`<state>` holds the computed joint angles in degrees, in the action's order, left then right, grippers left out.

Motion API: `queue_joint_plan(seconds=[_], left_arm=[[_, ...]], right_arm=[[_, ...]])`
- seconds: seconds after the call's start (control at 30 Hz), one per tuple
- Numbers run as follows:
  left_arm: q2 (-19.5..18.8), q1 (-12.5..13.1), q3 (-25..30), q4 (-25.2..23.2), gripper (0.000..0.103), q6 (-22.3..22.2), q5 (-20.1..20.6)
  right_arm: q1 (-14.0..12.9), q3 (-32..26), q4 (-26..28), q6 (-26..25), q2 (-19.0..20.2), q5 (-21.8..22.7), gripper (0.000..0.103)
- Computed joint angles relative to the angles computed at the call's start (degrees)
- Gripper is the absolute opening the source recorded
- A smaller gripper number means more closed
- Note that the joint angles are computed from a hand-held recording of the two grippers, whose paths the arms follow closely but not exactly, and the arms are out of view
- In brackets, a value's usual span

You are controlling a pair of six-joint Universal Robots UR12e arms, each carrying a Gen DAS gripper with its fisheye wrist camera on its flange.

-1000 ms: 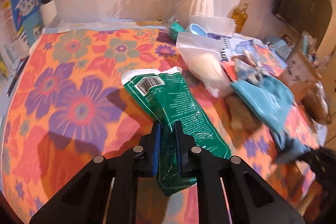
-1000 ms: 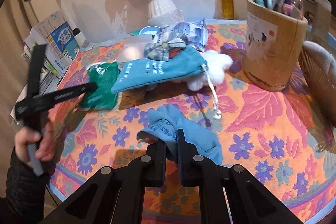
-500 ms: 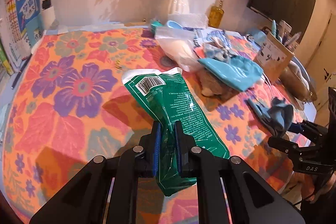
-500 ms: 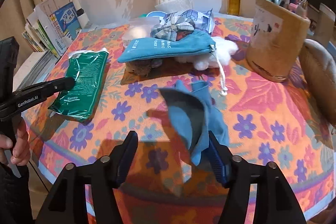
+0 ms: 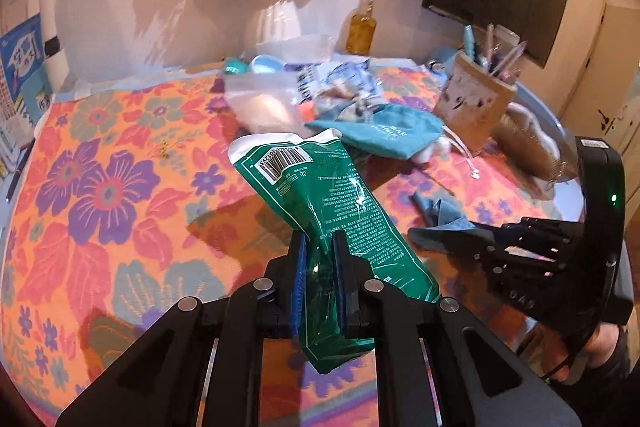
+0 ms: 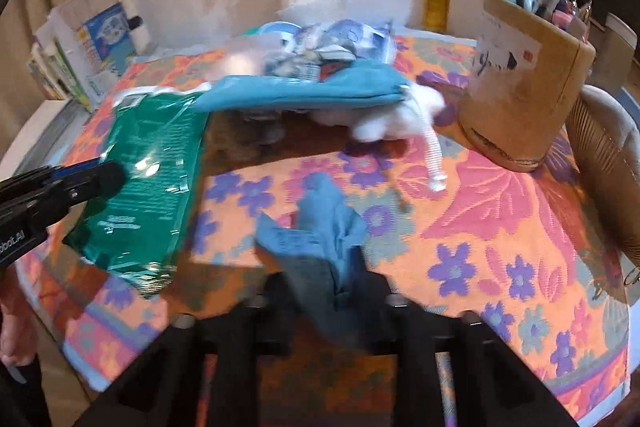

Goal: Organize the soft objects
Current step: 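Carry green packet and blue cloth to the glass bowl while both tools release them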

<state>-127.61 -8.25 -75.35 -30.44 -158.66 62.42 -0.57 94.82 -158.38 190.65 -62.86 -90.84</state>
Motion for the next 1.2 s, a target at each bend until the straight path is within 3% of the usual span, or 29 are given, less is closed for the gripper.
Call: queue_joint_plan(seconds=[0.2,0.27,0.33,0.47,0.6,0.8,1.0,1.2], left_arm=[[2.32,-1.15,-1.81,3.34,0.010,2.05,-1.93],[2.85,-1.71,-2.17,4.00,0.010,2.91,-2.83],[3.35,-2.50,-2.41,4.47,0.010,4.34,-4.23],[3.50,-3.99,-1.42,3.30,0.010,6.74,-7.41],[2.85,-6.22,1.14,1.21,0.010,9.39,-9.88],[-0.42,-10.37,8.12,-2.15,0.010,11.38,-12.06],[-5.42,-14.05,16.52,-7.62,0.010,10.13,-10.95],[-10.38,-16.36,24.22,-10.98,0.015,7.56,-8.69]], right_arm=[[-0.95,2.94,-2.69,2.80,-3.53,-1.36,0.014],[-1.49,3.77,-1.44,3.90,-5.27,-2.59,0.014],[-2.77,4.73,0.03,5.21,-7.06,-0.90,0.014],[-5.25,8.31,-3.67,8.58,-10.64,1.59,0.014],[-7.06,11.40,-8.07,11.65,-13.84,-1.75,0.014],[-10.72,14.46,-11.31,17.09,-17.00,-8.71,0.014],[-13.53,13.05,-7.78,19.92,-15.91,-13.86,0.014],[-16.49,11.06,-7.01,22.55,-13.29,-10.44,0.018]])
